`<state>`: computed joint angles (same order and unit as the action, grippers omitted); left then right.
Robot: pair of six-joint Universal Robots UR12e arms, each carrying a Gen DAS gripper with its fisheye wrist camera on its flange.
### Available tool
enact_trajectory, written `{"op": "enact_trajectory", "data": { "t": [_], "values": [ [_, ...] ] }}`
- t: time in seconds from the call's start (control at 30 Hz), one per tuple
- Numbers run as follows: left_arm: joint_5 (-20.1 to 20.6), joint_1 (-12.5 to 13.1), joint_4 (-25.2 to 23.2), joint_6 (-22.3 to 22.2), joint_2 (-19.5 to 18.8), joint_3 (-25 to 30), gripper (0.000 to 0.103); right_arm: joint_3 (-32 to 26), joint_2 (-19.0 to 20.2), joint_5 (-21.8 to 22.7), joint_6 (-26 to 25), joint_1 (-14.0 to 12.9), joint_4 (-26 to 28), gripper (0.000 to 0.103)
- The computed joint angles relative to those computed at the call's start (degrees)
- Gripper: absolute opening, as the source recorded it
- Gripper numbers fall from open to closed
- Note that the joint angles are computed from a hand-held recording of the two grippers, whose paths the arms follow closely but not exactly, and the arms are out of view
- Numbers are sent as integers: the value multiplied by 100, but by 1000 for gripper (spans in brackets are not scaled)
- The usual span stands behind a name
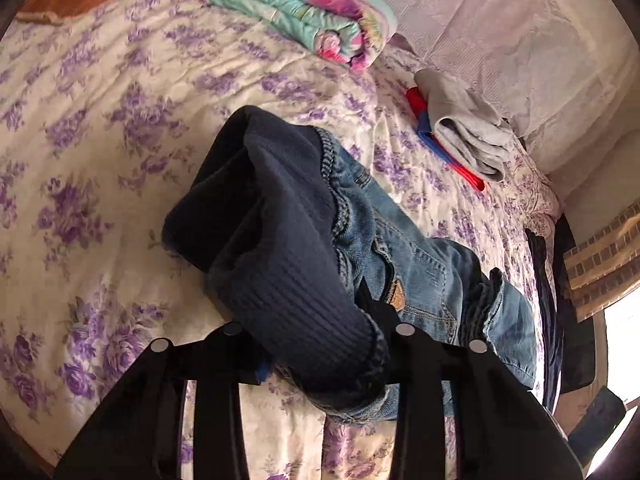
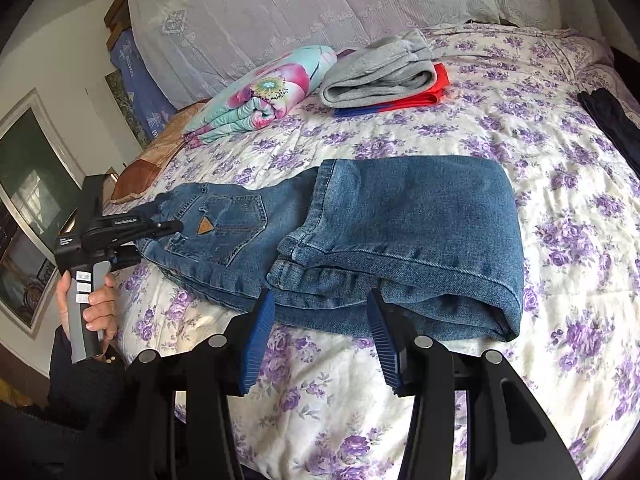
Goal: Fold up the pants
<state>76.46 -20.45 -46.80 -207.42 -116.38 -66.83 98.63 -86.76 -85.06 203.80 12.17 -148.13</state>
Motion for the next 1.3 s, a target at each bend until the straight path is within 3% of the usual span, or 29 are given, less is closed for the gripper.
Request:
{"op": "enact_trajectory", "data": {
  "t": [0.1,0.17,0.23,0.37,0.43,0.47,0.63,0.73,0.83,0.93,1.03,1.17,1.3],
  "values": [
    [502,-151,632,406,170,-321,31,-202,167,330,20,-64,211,41],
    [559,-165,704,512,191,-361,31,-485,323,651,-159,-92,421,39],
    [386,-111,650,508,179,-343,31,-889,527,787,-542,-59,710,39],
    [42,-8,601,455,138,-322,31,-1840,1083,596,-1186,58,1550,39],
    [-77,28,560,388,119,-321,31,-2262,1368,547,-1382,87,2046,29],
    [-129,42,557,359,116,-331,31,-2467,1513,511,-1462,106,2331,13],
    [-239,70,568,365,112,-351,31,-2867,1951,771,-1392,104,3142,11],
    [-77,23,501,456,90,-282,31,-2818,1928,815,-1263,102,3051,9],
    [-44,6,448,536,92,-204,31,-2482,1621,1395,-930,-60,2534,12],
    [249,-96,392,791,96,-72,31,-1766,1036,1232,-517,-196,1176,13],
    [621,-254,388,1145,64,133,31,-996,416,760,-20,-354,141,15],
    [1015,-527,334,1824,-89,626,30,-128,-236,441,648,-642,-581,17],
    [1339,-920,266,2712,-335,1207,30,569,-671,444,1105,-899,-1003,17]
  ]
}}
